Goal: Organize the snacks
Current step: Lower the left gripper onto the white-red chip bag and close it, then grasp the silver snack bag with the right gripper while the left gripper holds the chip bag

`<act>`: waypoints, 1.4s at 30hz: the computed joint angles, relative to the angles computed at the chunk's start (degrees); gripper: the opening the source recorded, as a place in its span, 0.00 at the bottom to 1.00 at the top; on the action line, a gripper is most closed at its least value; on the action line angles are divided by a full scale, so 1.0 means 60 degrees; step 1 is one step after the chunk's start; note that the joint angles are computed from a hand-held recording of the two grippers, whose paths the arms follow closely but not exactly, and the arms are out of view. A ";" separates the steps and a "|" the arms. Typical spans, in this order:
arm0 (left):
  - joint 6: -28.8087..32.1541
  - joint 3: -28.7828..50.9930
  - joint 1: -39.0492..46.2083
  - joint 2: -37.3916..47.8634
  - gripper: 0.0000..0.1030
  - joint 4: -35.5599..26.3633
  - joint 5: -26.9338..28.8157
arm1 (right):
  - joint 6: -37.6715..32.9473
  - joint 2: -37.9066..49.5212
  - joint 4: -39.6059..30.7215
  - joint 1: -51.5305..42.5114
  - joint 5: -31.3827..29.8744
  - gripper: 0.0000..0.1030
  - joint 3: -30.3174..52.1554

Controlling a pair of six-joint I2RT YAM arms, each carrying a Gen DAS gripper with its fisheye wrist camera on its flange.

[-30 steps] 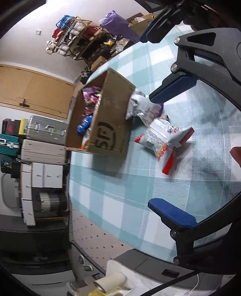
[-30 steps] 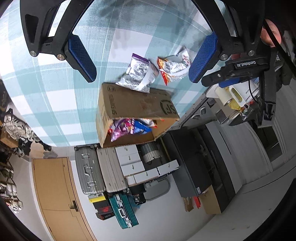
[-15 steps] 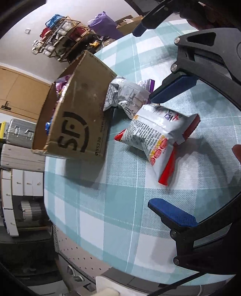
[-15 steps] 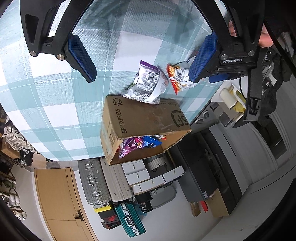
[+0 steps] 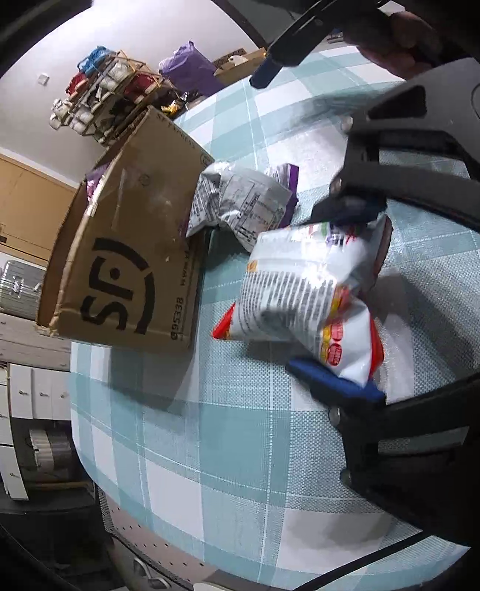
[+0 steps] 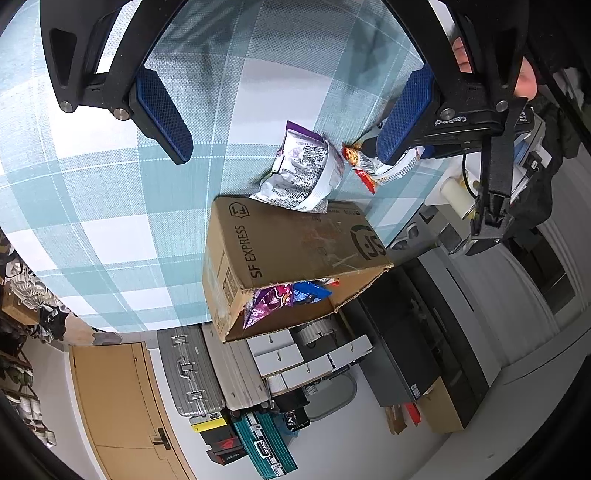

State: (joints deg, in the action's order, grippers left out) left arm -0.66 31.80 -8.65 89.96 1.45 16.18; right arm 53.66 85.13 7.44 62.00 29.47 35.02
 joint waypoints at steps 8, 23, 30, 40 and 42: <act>0.0407 0.0237 0.0094 0.0153 0.48 -0.0122 0.0187 | -0.0011 0.0044 -0.0081 -0.0022 -0.0020 0.99 0.0103; 0.0097 -0.0540 0.0343 -0.1364 0.48 -0.0575 0.0056 | 0.0214 0.0101 -0.0309 -0.0058 -0.0182 0.99 0.0131; 0.0238 -0.0765 0.0658 -0.2007 0.48 -0.0938 0.0179 | 0.0244 0.0577 -0.0031 -0.0358 -0.0608 0.99 0.0214; 0.0516 -0.0906 0.1305 -0.2731 0.48 -0.1547 0.0555 | -0.0193 0.1592 0.0031 -0.0899 -0.1310 0.99 0.1003; 0.0550 -0.0943 0.1413 -0.2901 0.48 -0.1678 0.0622 | -0.0302 0.1835 0.0045 -0.1052 -0.1478 0.99 0.1228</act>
